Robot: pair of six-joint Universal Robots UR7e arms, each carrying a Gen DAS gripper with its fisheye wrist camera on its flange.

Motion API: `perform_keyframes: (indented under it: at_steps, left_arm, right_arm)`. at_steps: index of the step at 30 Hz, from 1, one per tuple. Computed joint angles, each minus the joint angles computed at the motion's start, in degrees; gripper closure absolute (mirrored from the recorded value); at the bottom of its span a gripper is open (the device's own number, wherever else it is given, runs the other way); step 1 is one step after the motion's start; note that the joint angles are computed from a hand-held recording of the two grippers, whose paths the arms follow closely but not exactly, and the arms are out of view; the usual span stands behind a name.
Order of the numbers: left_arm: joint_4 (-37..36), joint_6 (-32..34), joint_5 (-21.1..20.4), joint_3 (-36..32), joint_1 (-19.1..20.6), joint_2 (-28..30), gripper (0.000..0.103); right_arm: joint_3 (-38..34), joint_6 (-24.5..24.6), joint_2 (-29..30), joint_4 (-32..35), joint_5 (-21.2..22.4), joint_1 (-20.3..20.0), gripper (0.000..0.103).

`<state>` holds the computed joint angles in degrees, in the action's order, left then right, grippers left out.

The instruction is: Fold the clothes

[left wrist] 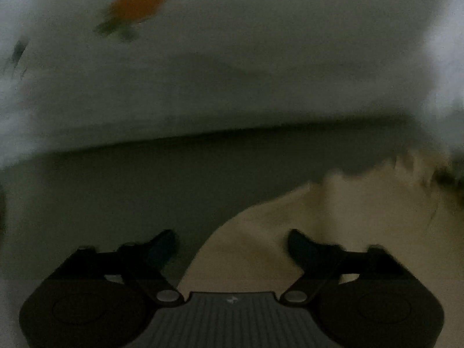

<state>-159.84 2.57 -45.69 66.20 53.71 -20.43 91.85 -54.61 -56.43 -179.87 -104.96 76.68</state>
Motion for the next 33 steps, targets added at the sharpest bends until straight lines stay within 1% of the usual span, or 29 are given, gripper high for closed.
perform_keyframes:
  at_steps: [1,2,3,4,6,8,9,10,11,12,14,15,17,18,19,20,21,23,24,25,26,27,29,30,31,32,33]
  left_arm:
    - [-2.51,-0.27,1.95,0.52,-0.31,0.35,0.072]
    - [-3.03,-0.81,1.65,0.98,-0.37,0.13,0.086]
    - [-2.79,-1.51,2.66,0.84,-0.70,0.36,0.090]
    - [-2.62,-0.73,4.37,0.30,-1.18,1.02,0.093]
    - [-2.80,2.05,7.84,-1.06,-2.09,2.61,0.094]
    - [-3.04,3.38,9.46,-2.31,-2.24,3.79,0.094]
    - [-3.52,3.94,9.96,-2.97,-2.20,4.39,0.094]
    - [-3.81,4.72,10.58,-4.04,-2.29,5.21,0.093]
    - [-4.07,5.62,11.38,-5.02,-2.42,6.00,0.089]
    - [-3.98,6.51,12.54,-5.62,-2.69,6.59,0.089]
    - [-2.13,6.60,14.02,-6.16,-3.28,6.89,0.082]
    - [-0.87,5.16,13.01,-5.82,-3.41,6.24,0.077]
    - [0.89,0.16,9.60,-3.19,-3.70,3.50,0.047]
    - [0.33,-2.00,8.43,-1.78,-4.03,2.33,0.040]
    - [-0.30,-3.89,7.59,-0.50,-4.44,1.38,0.032]
    - [-0.98,-5.21,7.56,0.56,-5.06,0.91,0.031]
    - [-1.64,-6.52,7.55,1.58,-5.68,0.45,0.031]
    - [-1.44,-9.41,7.39,3.44,-6.89,-0.30,0.024]
    - [-0.86,-10.23,7.22,3.73,-7.31,-0.19,0.024]
    - [-0.16,-11.00,7.15,4.49,-7.89,-0.14,0.024]
    - [0.74,-11.32,7.16,5.23,-8.24,-0.16,0.024]
    - [1.66,-11.65,7.16,5.94,-8.59,-0.15,0.024]
    - [3.82,-12.66,6.94,6.90,-9.46,0.05,0.024]
    - [5.09,-13.18,6.70,6.87,-9.76,0.39,0.024]
    - [6.38,-13.70,6.46,6.79,-10.05,0.74,0.024]
    - [7.45,-13.87,6.10,6.67,-10.31,1.17,0.024]
    - [7.98,-13.12,5.57,6.39,-10.44,1.75,0.024]
  right_arm:
    - [-0.69,1.91,-0.33,2.78,0.49,-0.20,0.097]
    - [-0.70,3.33,-0.57,3.17,0.95,-0.29,0.097]
    - [-0.28,3.82,-0.48,1.15,1.23,-0.29,0.098]
    - [0.01,3.62,-0.45,-0.26,1.68,-0.31,0.098]
    - [-0.28,4.86,-0.06,-2.61,2.35,-0.21,0.098]
    - [-1.92,9.25,0.33,-1.20,2.74,-0.28,0.098]
    - [-3.30,12.32,1.16,-0.42,1.72,-0.24,0.097]
    - [-4.69,14.27,2.03,1.25,0.07,-0.14,0.096]
    - [-5.40,14.30,3.04,1.56,-1.44,-0.14,0.090]
    - [-4.75,12.56,3.10,-0.53,-1.36,-0.06,0.083]
    - [-3.23,11.96,2.35,-2.96,-4.21,0.94,0.057]
    - [-0.77,12.27,0.58,-5.62,-3.07,0.92,0.052]
    - [5.54,13.76,-4.21,-12.13,-0.28,0.25,0.043]
    - [8.33,14.88,-6.33,-15.19,-0.18,-0.02,0.040]
    - [11.40,16.12,-8.60,-18.55,-0.86,-0.39,0.032]
    - [14.52,17.54,-10.83,-22.62,-2.33,-0.97,0.026]
    - [17.72,18.95,-12.96,-27.28,-4.82,-1.83,0.026]
    - [22.84,21.67,-16.73,-32.72,-12.21,-3.78,0.026]
    - [25.04,22.93,-18.53,-35.07,-15.77,-4.95,0.026]
    - [26.93,24.59,-20.19,-36.79,-19.14,-6.76,0.025]
    - [27.44,25.66,-20.86,-37.44,-21.19,-8.43,0.025]
    - [28.40,26.71,-21.93,-37.90,-24.16,-10.49,0.025]
    - [29.70,27.02,-23.39,-38.98,-27.47,-14.03,0.025]
    - [30.83,28.36,-24.72,-38.94,-26.44,-16.52,0.022]
    - [32.41,31.39,-26.79,-38.24,-23.00,-18.43,0.019]
    - [33.56,34.45,-28.90,-35.77,-18.97,-20.59,0.020]
    - [34.48,35.10,-30.02,-35.66,-16.17,-21.78,0.025]
